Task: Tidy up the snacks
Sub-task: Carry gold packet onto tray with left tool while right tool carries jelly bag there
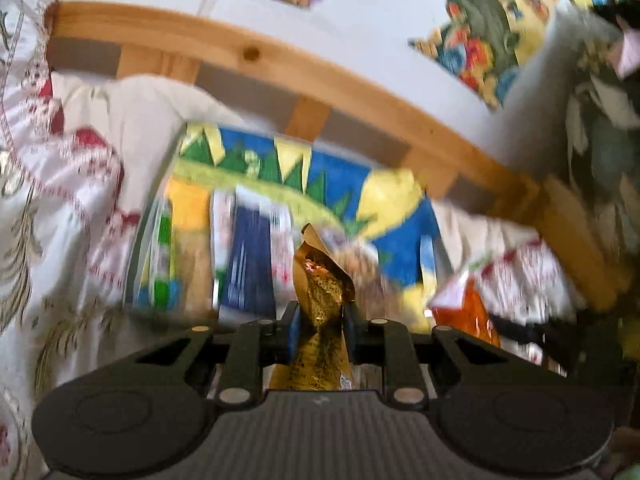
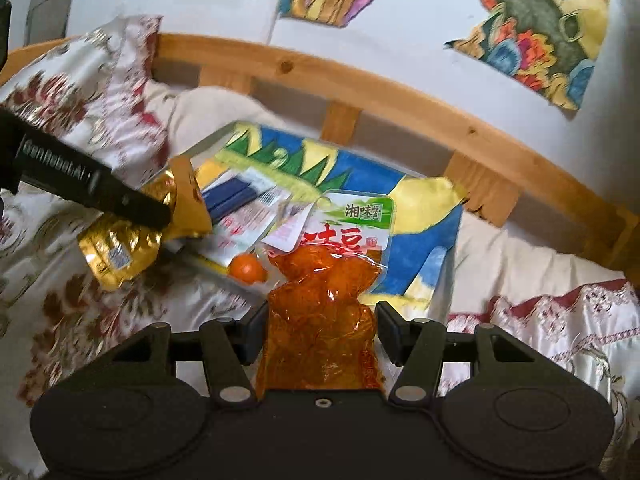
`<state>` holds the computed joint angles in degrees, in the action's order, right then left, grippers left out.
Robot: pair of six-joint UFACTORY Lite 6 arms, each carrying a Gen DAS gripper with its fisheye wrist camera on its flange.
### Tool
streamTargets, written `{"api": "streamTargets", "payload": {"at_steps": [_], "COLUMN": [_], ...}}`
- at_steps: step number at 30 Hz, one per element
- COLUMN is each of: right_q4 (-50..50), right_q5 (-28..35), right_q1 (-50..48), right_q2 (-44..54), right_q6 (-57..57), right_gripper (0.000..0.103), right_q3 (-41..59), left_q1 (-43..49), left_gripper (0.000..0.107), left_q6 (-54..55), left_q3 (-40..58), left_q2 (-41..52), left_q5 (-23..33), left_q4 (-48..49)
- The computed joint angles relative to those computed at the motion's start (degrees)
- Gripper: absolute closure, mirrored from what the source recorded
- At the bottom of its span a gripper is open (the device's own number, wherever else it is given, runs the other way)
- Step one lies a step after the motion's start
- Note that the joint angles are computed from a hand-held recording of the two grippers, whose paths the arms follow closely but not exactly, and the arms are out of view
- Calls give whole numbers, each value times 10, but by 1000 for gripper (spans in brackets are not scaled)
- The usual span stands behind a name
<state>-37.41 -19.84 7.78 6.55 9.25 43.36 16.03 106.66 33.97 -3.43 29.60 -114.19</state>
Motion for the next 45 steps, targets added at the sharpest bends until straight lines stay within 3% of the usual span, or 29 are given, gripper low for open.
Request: {"api": "streamTargets", "payload": {"at_steps": [5,10,16,27,45], "right_q4": [145,193,204,211,221], "right_q5": [-45,-65,-47,-17,2], "right_q1": [6,-9,-9,4,13], "right_q2": [56,106,168,238,255], "right_q6": [-110,-128,-105,-107,-104], "right_gripper": [44,44,44,44,39], "right_q3": [41,83,144,204,222], "left_q1": [-22,-41,-64,-72,-96], "left_gripper": [83,83,83,82,73], "left_q6": [58,141,219,221,325], "left_q3": [84,144,173,206,206], "left_q2": [87,164,222,268,268], "left_q5": [-5,-5,-7,-13,-37], "left_q4": [-104,-182,-241,-243,-339]}}
